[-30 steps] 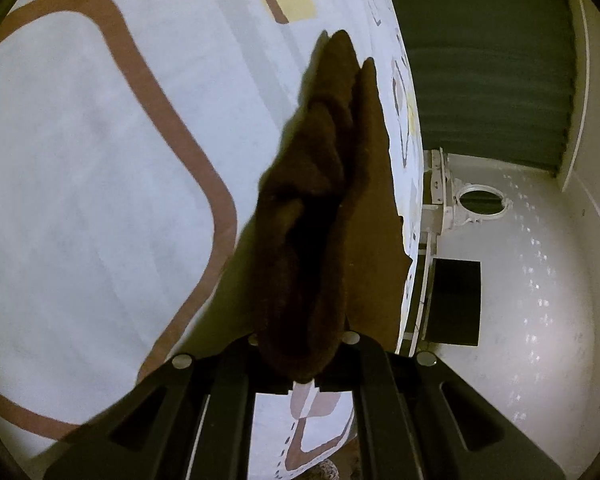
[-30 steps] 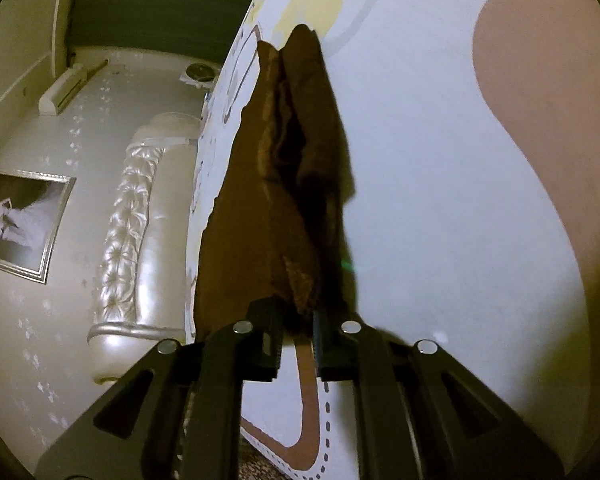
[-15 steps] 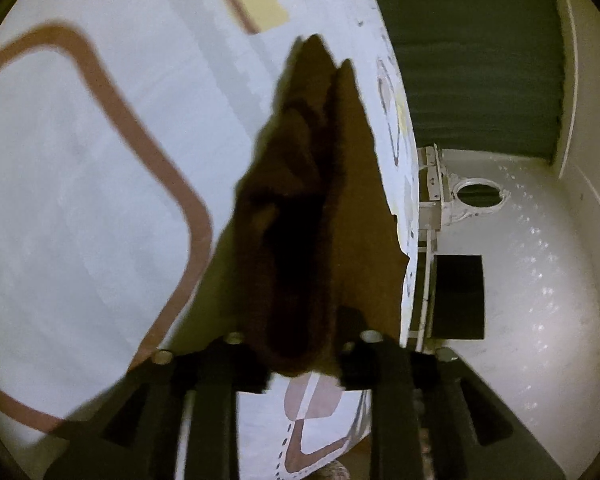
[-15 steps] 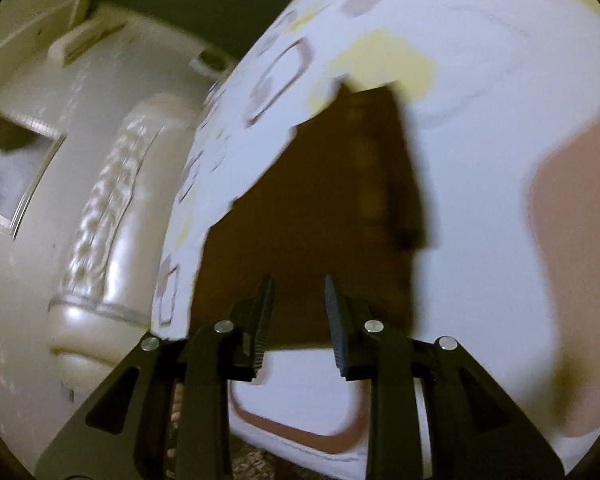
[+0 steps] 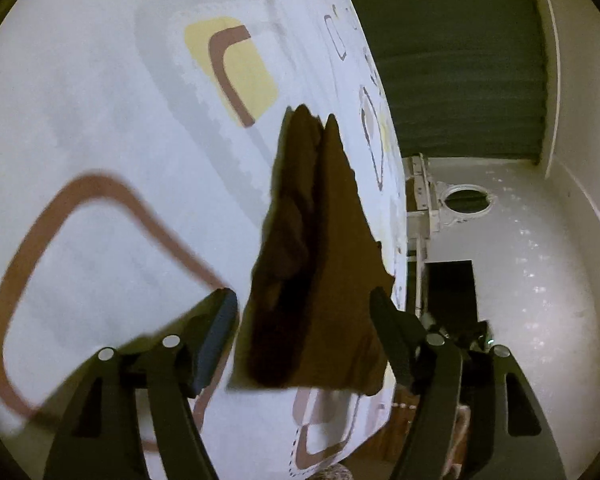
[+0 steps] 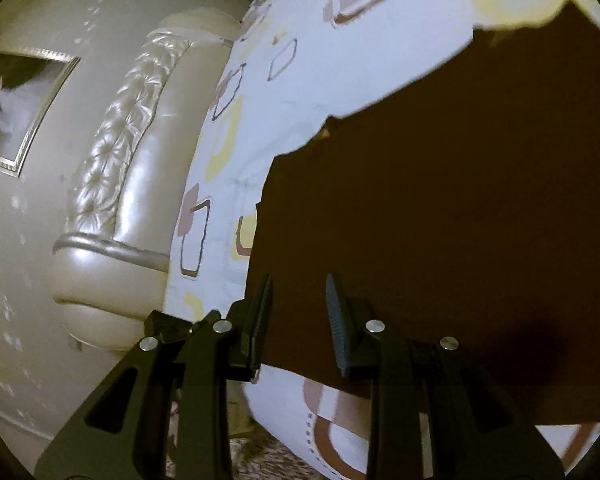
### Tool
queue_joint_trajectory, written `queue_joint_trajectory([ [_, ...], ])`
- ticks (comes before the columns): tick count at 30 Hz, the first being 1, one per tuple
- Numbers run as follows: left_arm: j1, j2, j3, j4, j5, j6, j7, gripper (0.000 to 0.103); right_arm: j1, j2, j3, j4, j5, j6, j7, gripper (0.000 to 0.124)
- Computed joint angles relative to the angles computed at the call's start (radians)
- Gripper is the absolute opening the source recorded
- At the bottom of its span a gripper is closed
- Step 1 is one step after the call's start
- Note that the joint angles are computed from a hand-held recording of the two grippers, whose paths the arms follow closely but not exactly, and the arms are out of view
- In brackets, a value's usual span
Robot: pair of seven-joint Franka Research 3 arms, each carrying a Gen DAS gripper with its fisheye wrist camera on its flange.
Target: Fold small clothes
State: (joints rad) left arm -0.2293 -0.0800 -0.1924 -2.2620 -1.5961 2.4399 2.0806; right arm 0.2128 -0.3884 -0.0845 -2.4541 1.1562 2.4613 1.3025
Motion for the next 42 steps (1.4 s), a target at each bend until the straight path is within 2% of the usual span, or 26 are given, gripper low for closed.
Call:
queue_joint_trajectory([
  [3,0.009,0.064,0.001,0.072,0.041,-0.012,0.0,0.068,0.017,-0.011,-0.005,-0.042,0.074,0.006,-0.028,0.028],
  [8,0.023,0.185,-0.027,0.223,0.196,0.02,-0.09,0.068,0.02,-0.019,0.004,-0.125,0.124,0.026,-0.022,0.029],
  [10,0.027,0.218,-0.041,0.265,0.246,0.037,-0.118,0.072,0.031,-0.052,-0.003,-0.169,0.21,0.038,-0.081,0.029],
  [13,0.033,0.251,-0.064,0.306,0.32,0.058,-0.152,0.076,0.026,-0.107,0.02,-0.215,0.198,0.075,-0.085,0.029],
  [15,0.031,0.269,-0.08,0.332,0.374,0.077,-0.171,0.079,0.034,-0.128,0.013,-0.232,0.227,0.09,-0.102,0.029],
  [19,0.028,0.281,-0.104,0.35,0.467,0.103,-0.205,0.079,0.032,-0.155,0.01,-0.24,0.251,0.133,-0.134,0.03],
  [22,0.038,0.29,-0.117,0.362,0.501,0.094,-0.216,0.078,0.029,-0.149,0.001,-0.221,0.253,0.158,-0.148,0.036],
  [25,0.052,0.305,-0.126,0.382,0.504,0.063,-0.235,0.071,0.025,-0.118,-0.003,-0.198,0.23,0.156,-0.136,0.037],
  [27,0.058,0.314,-0.13,0.39,0.505,0.06,-0.25,0.07,0.024,-0.089,0.002,-0.188,0.199,0.15,-0.118,0.037],
  [30,0.064,0.327,-0.136,0.402,0.503,0.059,-0.268,0.07,0.037,-0.06,-0.01,-0.189,0.254,0.133,-0.156,0.036],
  [37,0.073,0.351,-0.147,0.431,0.516,0.057,-0.312,0.07,0.023,-0.059,-0.002,-0.205,0.288,0.119,-0.213,0.035],
  [38,0.074,0.353,-0.147,0.435,0.526,0.055,-0.313,0.067,0.024,-0.058,-0.001,-0.209,0.308,0.122,-0.23,0.035],
  [39,0.073,0.354,-0.144,0.437,0.553,0.052,-0.321,0.049,0.021,-0.061,0.001,-0.212,0.316,0.123,-0.235,0.035],
  [40,0.066,0.366,-0.136,0.45,0.609,0.036,-0.353,0.022,0.02,-0.064,0.004,-0.215,0.326,0.125,-0.24,0.035],
  [41,0.072,0.38,-0.139,0.459,0.621,0.012,-0.366,0.016,0.018,-0.067,0.003,-0.219,0.335,0.124,-0.25,0.035],
  [42,0.087,0.382,-0.151,0.454,0.583,0.011,-0.35,0.016,0.017,-0.07,0.005,-0.223,0.346,0.125,-0.262,0.035],
])
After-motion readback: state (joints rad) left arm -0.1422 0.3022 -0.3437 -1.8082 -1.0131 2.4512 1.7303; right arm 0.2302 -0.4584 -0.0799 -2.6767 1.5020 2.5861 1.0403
